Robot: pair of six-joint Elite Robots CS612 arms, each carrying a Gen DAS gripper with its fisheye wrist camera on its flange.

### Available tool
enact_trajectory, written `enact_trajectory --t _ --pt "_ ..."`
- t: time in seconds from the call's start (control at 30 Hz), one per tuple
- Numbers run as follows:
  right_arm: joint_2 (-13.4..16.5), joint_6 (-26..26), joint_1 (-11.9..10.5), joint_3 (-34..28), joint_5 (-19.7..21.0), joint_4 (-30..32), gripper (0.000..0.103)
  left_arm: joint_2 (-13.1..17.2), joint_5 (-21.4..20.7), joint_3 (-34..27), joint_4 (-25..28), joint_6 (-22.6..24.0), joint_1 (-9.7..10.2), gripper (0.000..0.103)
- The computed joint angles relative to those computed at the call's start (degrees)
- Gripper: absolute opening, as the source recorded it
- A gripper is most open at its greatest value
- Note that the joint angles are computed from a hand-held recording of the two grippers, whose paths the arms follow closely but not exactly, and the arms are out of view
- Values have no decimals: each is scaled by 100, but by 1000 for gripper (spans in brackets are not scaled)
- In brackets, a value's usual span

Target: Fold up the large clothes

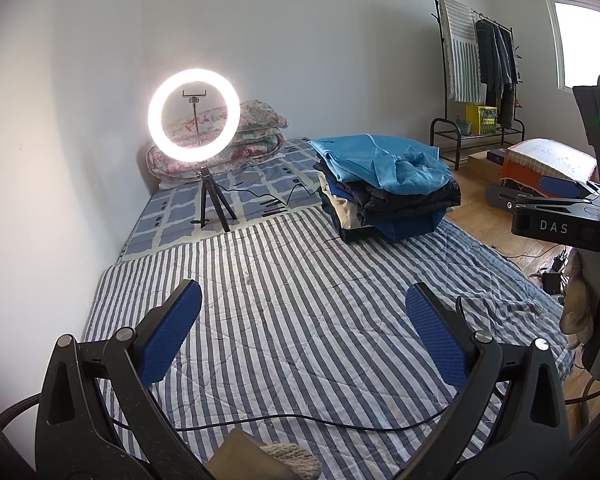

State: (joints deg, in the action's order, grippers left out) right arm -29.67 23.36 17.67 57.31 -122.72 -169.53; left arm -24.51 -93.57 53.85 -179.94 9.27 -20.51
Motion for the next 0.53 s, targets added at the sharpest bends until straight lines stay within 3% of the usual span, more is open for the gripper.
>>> enact_trajectory --t 0.53 --pt "16 -77 -24 30 104 -55 103 16 104 -5 -126 -43 -11 103"
